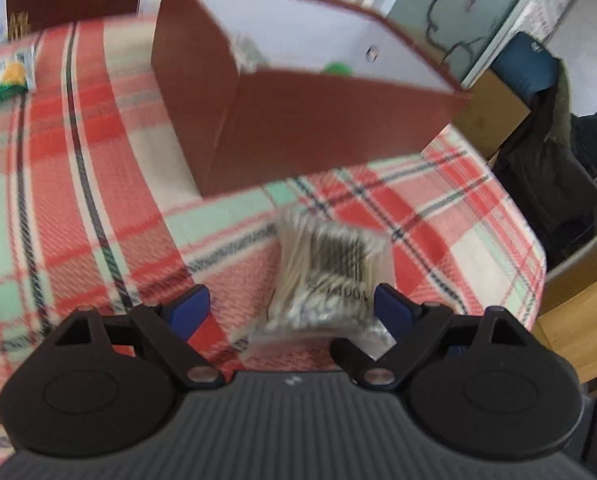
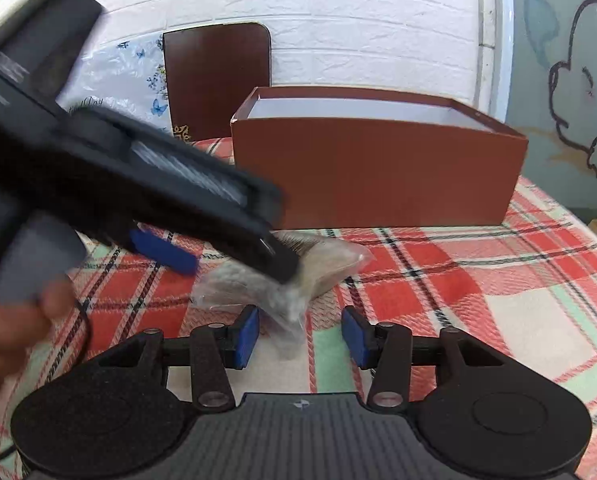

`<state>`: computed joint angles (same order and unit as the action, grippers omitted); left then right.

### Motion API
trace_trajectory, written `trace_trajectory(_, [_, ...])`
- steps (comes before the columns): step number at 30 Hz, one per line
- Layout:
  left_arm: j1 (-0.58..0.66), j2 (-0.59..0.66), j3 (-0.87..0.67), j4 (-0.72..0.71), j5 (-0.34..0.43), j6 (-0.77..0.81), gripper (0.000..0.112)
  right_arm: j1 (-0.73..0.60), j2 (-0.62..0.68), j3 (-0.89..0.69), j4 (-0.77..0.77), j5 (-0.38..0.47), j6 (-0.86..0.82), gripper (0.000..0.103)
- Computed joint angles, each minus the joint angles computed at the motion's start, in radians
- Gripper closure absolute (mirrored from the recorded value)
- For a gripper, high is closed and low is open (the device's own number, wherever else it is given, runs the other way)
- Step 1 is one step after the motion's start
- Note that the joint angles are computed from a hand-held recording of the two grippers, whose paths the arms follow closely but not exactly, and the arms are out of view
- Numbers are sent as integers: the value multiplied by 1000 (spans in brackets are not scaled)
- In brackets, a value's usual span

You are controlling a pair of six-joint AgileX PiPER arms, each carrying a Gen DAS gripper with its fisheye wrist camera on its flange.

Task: Organize objects
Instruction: 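Grasp the bag of white beads with the left gripper and drop it into the box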

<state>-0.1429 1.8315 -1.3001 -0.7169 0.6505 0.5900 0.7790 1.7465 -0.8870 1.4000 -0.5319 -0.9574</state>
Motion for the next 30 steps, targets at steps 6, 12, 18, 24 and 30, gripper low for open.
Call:
trace_trajectory(6, [-74, 13, -51, 11, 25, -13, 53, 9, -11, 58, -85, -73, 101, 88])
trace_trajectory(12, [-178, 64, -133, 38, 44, -38, 53, 11, -62, 170, -81, -185, 218, 88])
trace_trajectory(18, [-285, 115, -200, 99, 13, -53, 53, -31, -76, 251, -121, -238, 326, 90])
trace_trajectory(24, [-284, 64, -245, 53, 9, -8, 58, 10, -59, 238, -150, -427, 323, 90])
trace_trajectory(30, [-266, 39, -335, 121, -137, -1, 58, -94, 7, 85, -389, -476, 323, 90])
